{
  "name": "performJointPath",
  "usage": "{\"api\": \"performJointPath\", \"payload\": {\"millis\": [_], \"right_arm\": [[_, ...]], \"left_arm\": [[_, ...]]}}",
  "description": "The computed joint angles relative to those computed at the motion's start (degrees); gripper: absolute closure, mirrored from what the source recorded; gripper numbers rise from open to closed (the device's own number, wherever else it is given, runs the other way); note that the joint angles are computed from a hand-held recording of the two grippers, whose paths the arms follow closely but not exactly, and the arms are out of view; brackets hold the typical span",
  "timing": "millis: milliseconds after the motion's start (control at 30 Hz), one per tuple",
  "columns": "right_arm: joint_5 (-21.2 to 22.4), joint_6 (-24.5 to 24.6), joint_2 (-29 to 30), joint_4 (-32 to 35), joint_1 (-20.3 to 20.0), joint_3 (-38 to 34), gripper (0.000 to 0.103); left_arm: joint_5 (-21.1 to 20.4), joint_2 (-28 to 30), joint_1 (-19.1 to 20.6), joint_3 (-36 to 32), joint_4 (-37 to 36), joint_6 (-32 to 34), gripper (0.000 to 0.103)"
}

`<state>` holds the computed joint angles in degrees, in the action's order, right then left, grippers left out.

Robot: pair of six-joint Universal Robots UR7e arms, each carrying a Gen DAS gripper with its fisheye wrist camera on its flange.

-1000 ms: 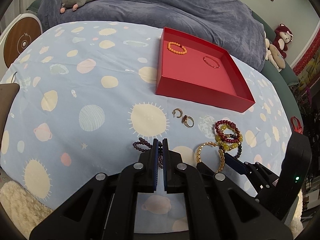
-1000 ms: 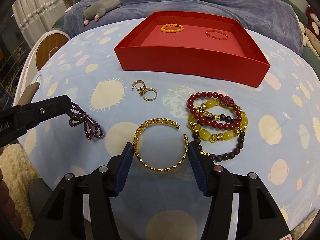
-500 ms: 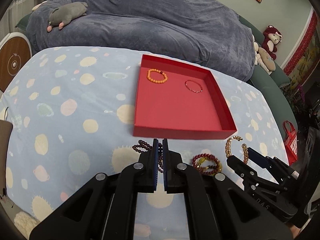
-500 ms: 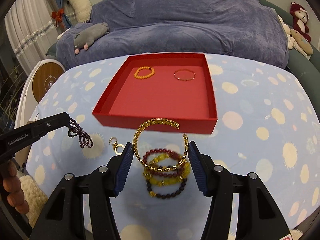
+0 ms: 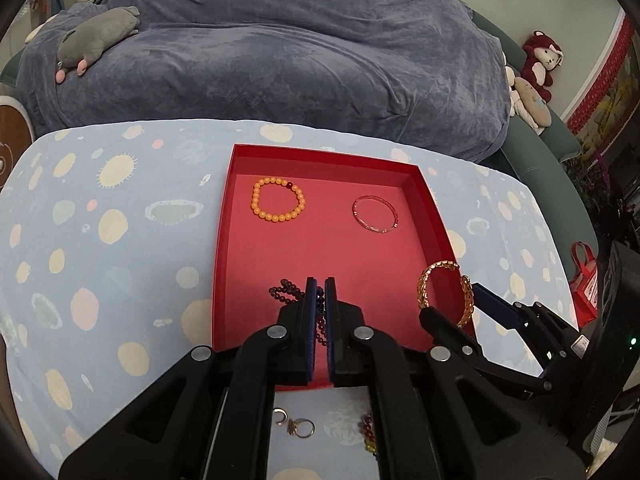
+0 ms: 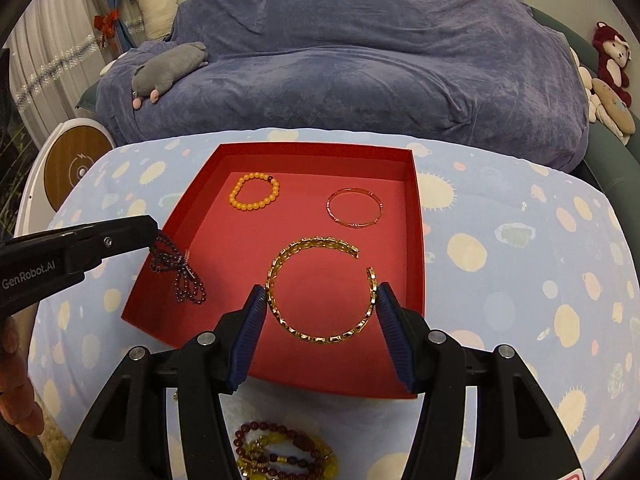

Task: Organize jewelry
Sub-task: 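Carry the purple bracelet and gold cuff into the red box and release both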

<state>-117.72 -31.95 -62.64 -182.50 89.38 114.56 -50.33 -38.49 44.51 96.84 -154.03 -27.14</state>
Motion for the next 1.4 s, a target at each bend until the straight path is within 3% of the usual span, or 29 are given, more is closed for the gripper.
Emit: {"api": "performJointPath", "payload": {"millis": [433,500,567,633,1000,1400], "right_arm": [[-2.12,1.18,8.08,4.17,-1.53,-9.78,0.048],[-2.37,0.93,8.95,3.38,-1.45,-10.68,0.048],[-2.81,0.44,9.53,2.13,-1.29,-11.22,0.04],[-2.73,-0.16,9.57,0.49,-1.2,-11.03,0.037],[-2.13,0.6,5.44,-0.34,-0.72,-7.37,0.037],[-2.33,1.75,-3.04,-3.04,0.58,2.73,0.037]], "left_arm": [[1.81,7.04,5.43,-11.59,3.46,0.01,0.098],[2.3,6.77,5.7,-11.62,3.47,-0.82,0.09],[3.34,6.25,5.66,-10.73,2.26,-1.07,0.074],[4.12,5.63,5.56,-9.66,0.96,-0.91,0.071],[5.82,1.88,4.03,-4.15,-0.64,-3.23,0.071],[6.67,-3.52,-0.77,4.58,-1.99,-6.64,0.071]]}}
